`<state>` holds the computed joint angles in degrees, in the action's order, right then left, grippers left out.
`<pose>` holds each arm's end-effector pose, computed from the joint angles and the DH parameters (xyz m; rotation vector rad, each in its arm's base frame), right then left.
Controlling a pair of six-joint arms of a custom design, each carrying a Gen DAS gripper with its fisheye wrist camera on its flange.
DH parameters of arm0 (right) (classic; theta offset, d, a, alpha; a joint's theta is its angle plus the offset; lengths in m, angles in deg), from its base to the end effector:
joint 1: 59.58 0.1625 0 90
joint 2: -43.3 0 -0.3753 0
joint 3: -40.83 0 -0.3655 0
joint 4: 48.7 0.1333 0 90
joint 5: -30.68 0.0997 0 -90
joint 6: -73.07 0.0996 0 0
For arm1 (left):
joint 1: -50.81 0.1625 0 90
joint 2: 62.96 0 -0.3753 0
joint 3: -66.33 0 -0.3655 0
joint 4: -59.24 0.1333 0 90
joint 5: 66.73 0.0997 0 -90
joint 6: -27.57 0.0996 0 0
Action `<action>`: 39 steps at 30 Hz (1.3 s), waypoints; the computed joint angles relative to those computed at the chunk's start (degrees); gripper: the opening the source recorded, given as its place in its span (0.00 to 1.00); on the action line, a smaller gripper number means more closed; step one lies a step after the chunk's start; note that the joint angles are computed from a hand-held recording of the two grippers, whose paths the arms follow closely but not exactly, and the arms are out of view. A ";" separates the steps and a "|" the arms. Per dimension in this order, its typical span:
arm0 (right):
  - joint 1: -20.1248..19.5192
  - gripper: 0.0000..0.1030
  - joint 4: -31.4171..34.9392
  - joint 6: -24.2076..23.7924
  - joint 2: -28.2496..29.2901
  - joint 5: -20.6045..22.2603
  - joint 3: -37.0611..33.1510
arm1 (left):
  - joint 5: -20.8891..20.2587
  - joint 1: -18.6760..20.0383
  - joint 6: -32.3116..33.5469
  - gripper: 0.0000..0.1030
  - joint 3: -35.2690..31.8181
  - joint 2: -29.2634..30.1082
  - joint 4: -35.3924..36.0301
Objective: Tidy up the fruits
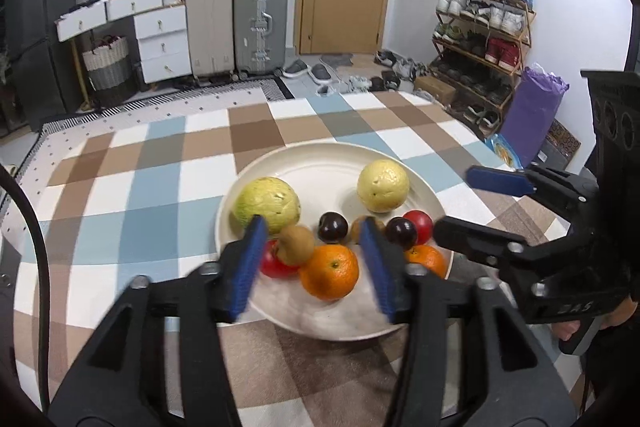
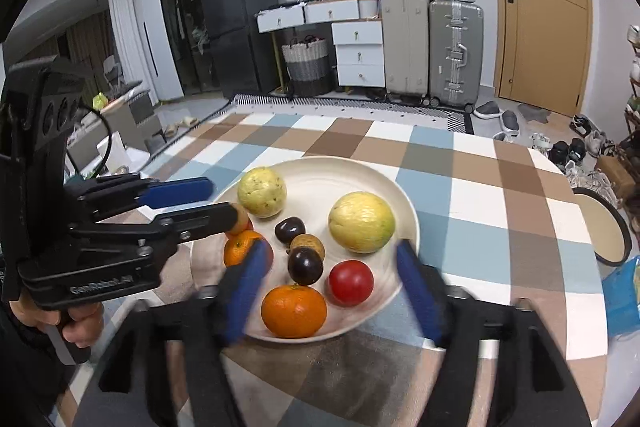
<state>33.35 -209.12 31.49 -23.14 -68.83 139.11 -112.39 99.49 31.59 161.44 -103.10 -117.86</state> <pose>0.1473 -0.5930 0.2991 0.9336 -2.4855 0.8035 -0.2563 -0.5989 0.0978 0.6675 2.3313 -0.9710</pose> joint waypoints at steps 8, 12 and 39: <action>-1.31 1.00 -3.06 2.12 -2.90 2.82 3.42 | 2.78 -2.62 1.10 0.95 7.35 -3.54 -7.79; -1.98 1.00 -4.05 2.33 -4.50 4.94 5.53 | 4.56 -3.75 1.86 1.00 10.17 -3.84 -12.47; -4.09 1.00 -11.56 -2.20 -7.51 11.45 12.18 | 5.58 -4.25 2.31 1.00 15.04 -1.51 -26.69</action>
<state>29.27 -220.67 29.30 -30.65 -57.38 151.29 -106.82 95.25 33.89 176.48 -104.61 -144.56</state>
